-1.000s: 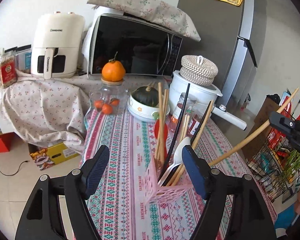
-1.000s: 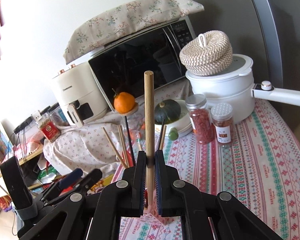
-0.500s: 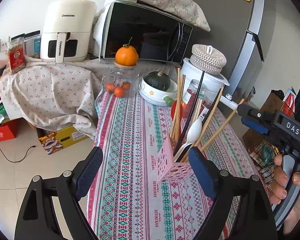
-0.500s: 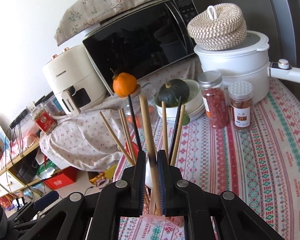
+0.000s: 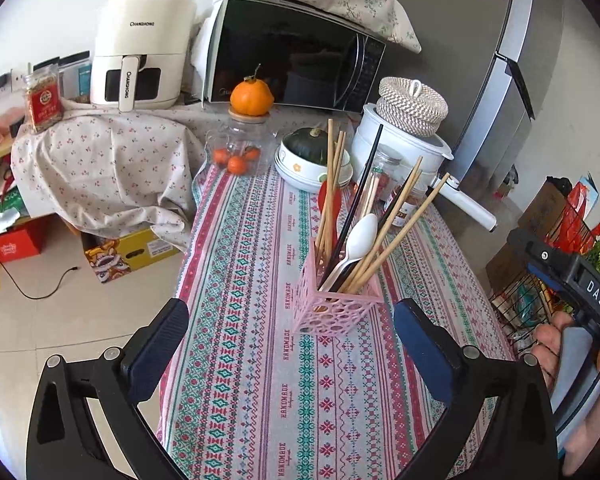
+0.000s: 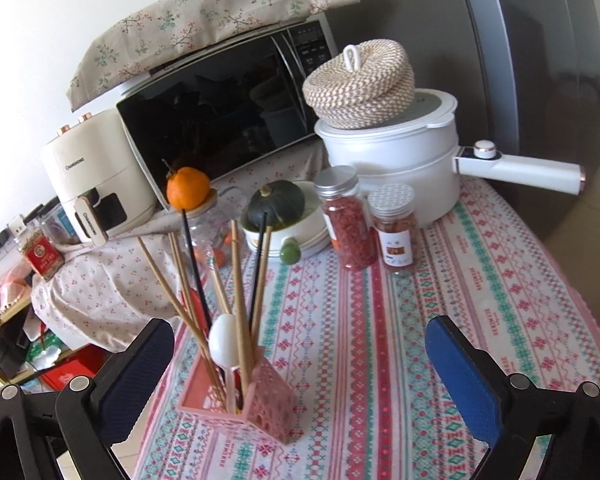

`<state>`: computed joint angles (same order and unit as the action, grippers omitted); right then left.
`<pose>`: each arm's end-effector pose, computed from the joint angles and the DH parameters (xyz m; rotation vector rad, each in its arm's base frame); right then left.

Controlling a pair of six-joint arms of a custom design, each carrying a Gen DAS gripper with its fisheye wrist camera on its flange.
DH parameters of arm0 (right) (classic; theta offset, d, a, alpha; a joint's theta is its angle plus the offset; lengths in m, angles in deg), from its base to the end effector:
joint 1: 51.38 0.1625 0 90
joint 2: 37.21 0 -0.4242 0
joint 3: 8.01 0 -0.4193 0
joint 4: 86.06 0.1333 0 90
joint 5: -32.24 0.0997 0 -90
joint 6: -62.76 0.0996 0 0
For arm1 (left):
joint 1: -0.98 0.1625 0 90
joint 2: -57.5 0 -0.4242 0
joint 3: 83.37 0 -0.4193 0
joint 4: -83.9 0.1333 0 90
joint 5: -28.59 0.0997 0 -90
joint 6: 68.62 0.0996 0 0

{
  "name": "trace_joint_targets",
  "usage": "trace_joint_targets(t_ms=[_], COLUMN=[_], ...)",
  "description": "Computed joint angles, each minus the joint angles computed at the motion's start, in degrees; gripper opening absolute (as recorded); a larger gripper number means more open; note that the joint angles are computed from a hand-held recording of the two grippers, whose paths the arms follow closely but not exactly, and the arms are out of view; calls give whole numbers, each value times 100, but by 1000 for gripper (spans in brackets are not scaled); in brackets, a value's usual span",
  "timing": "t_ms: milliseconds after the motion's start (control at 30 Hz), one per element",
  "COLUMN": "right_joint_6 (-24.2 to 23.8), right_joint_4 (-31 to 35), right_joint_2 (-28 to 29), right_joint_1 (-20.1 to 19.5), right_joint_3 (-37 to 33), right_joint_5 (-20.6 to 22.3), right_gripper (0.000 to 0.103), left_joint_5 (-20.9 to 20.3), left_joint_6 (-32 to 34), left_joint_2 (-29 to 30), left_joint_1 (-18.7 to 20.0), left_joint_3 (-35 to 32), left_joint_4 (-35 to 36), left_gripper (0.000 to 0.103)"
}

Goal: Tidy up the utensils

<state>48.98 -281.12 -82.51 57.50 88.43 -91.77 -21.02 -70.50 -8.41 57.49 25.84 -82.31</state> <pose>0.2957 -0.6248 0.1695 0.3075 -2.3393 1.2164 -0.1679 -0.6122 0.2527 0.4146 2.4500 -0.9712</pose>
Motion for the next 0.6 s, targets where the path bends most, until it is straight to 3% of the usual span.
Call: trace_joint_targets(t_ms=[100,267,467,600], right_joint_6=[-106,-524,-830,-1108], right_joint_4=[158,-287,-656,-937], right_joint_2=[-129,-313,-438,-420], right_joint_1=[70,201,391,548], right_joint_3=[150,525,810,906], right_joint_5=[-365,-738,-1416,-1894], right_gripper=[103,103,103,103], left_joint_5=[140,341,993,1102], left_joint_6=[-25,-215,99,145], left_joint_2=[-37,-163,-140,-183], left_joint_1=[-150,-425,-885,-1089], left_joint_3=[117,395,669,792], left_joint_4=[13,72,-4,-44], left_gripper=[103,103,103,103])
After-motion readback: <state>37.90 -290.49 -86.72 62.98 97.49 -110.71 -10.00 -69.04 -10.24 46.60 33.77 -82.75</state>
